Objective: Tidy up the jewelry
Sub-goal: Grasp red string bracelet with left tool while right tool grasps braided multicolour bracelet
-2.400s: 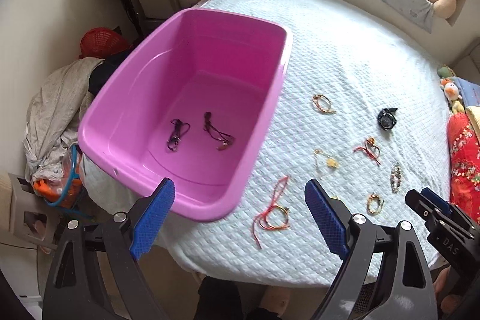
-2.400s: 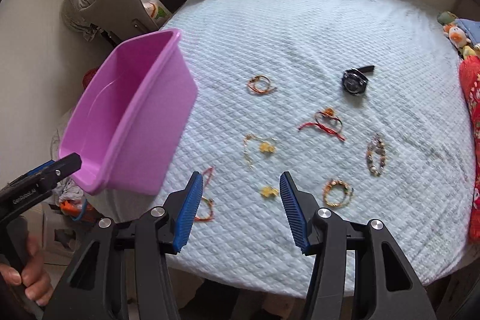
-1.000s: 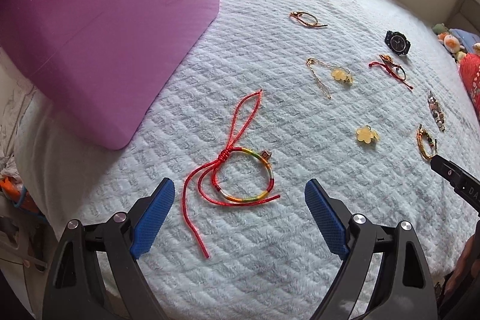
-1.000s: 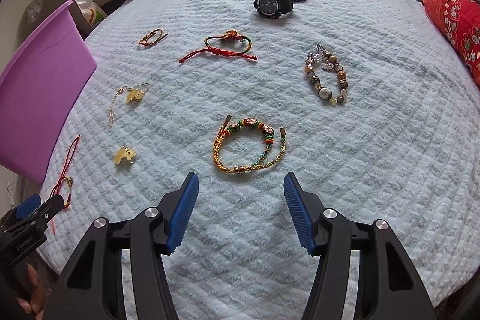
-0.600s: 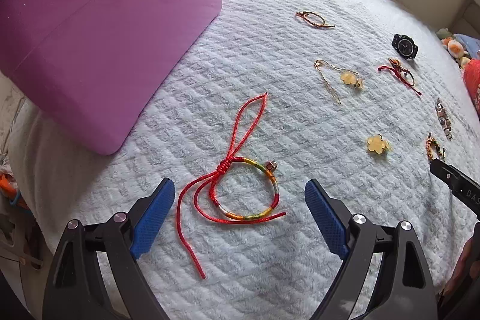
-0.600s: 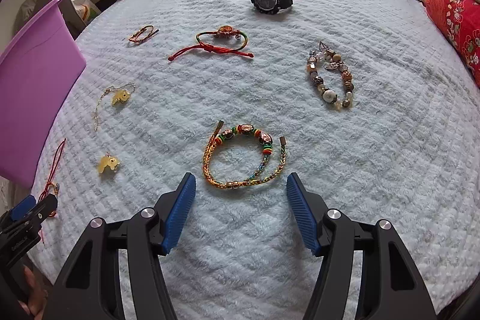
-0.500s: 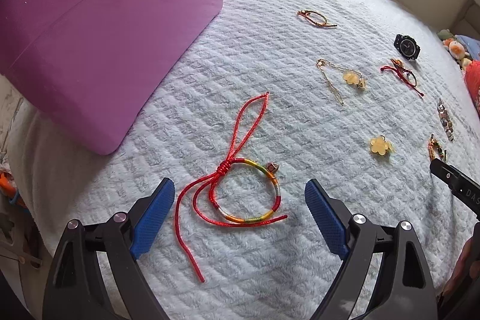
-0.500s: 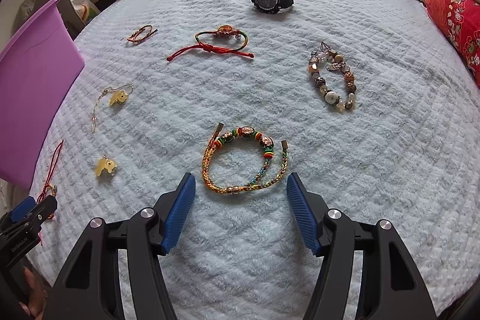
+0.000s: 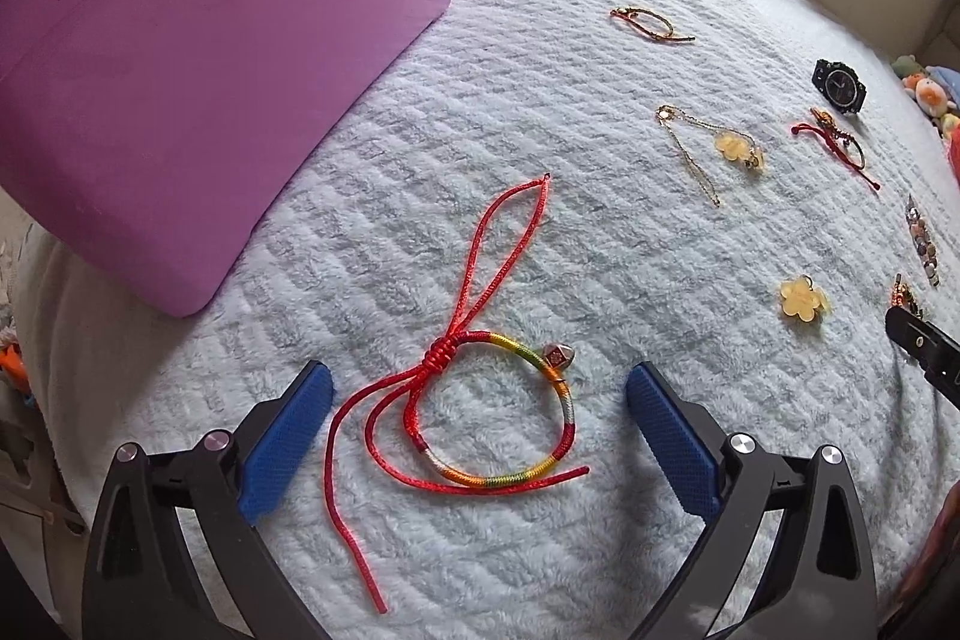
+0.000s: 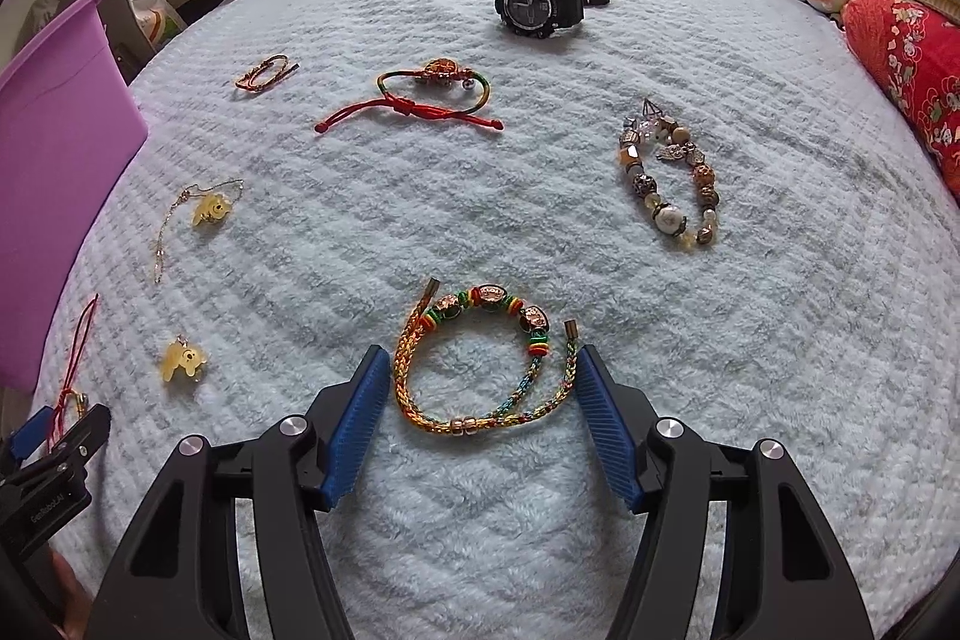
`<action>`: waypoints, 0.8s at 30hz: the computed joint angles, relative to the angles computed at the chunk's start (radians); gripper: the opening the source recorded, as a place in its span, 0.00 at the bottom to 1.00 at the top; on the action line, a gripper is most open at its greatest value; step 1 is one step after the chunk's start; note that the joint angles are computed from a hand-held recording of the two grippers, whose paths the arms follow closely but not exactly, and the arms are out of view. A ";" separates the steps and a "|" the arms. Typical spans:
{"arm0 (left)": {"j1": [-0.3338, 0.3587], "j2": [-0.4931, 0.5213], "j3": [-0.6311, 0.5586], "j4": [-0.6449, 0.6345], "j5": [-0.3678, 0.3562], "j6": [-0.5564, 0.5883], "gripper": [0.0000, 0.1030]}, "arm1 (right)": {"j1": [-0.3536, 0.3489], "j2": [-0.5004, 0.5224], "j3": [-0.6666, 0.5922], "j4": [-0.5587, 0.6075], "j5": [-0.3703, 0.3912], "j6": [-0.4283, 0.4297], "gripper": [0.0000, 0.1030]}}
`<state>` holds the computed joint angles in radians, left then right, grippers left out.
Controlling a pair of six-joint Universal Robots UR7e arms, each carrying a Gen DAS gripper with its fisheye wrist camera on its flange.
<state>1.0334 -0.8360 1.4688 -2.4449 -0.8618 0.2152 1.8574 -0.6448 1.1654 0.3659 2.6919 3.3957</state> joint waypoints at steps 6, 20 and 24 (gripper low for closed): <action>-0.001 -0.021 0.045 -0.066 -0.008 0.039 0.91 | 0.005 0.006 -0.001 -0.013 0.011 -0.023 0.53; -0.027 -0.055 0.098 -0.071 -0.022 0.079 0.30 | 0.018 0.019 -0.019 -0.014 -0.008 -0.069 0.15; -0.026 -0.058 0.077 -0.017 -0.046 0.063 0.15 | 0.024 0.011 -0.013 -0.011 -0.011 -0.054 0.11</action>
<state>1.0074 -0.8941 1.5457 -2.4616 -0.9074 0.2786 1.8816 -0.6334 1.1521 0.3553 2.6805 3.3413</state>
